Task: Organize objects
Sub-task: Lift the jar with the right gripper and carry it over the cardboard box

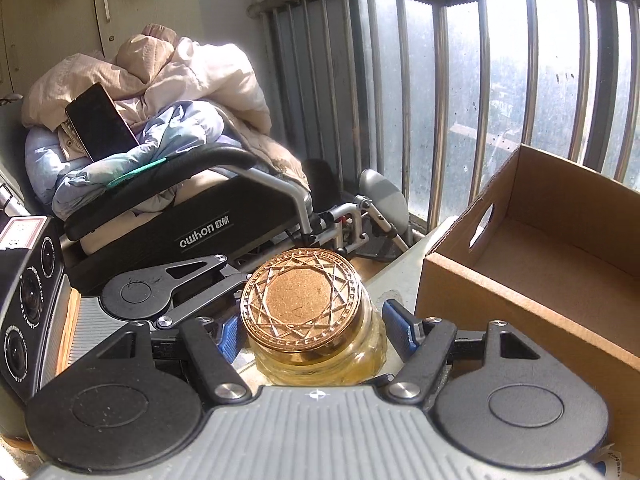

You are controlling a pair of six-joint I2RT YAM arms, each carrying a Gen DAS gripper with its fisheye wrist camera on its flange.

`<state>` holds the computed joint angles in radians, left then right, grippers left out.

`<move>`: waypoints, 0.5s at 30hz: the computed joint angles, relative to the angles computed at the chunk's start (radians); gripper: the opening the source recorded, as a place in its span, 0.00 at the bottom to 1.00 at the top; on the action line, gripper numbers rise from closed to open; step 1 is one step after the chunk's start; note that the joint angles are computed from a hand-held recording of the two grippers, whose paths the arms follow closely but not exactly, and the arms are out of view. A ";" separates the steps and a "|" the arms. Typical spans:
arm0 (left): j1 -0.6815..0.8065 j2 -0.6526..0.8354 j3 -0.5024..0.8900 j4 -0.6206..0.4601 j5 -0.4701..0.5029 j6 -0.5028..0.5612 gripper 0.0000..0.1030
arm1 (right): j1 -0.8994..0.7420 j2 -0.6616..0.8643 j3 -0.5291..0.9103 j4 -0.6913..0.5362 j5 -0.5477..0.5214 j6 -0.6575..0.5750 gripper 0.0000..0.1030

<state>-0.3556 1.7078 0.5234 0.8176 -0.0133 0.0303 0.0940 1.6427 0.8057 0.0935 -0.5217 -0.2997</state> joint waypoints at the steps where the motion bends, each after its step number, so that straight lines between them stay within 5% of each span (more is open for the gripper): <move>1: -0.001 0.002 0.024 -0.003 0.001 0.011 0.71 | -0.007 -0.007 0.015 -0.005 -0.001 -0.004 0.72; 7: 0.015 0.080 0.269 -0.129 0.050 0.051 0.71 | -0.062 0.053 0.209 -0.084 -0.015 -0.010 0.72; 15: 0.050 0.358 0.805 -0.514 0.145 0.059 0.71 | -0.138 0.402 0.725 -0.332 -0.040 0.018 0.72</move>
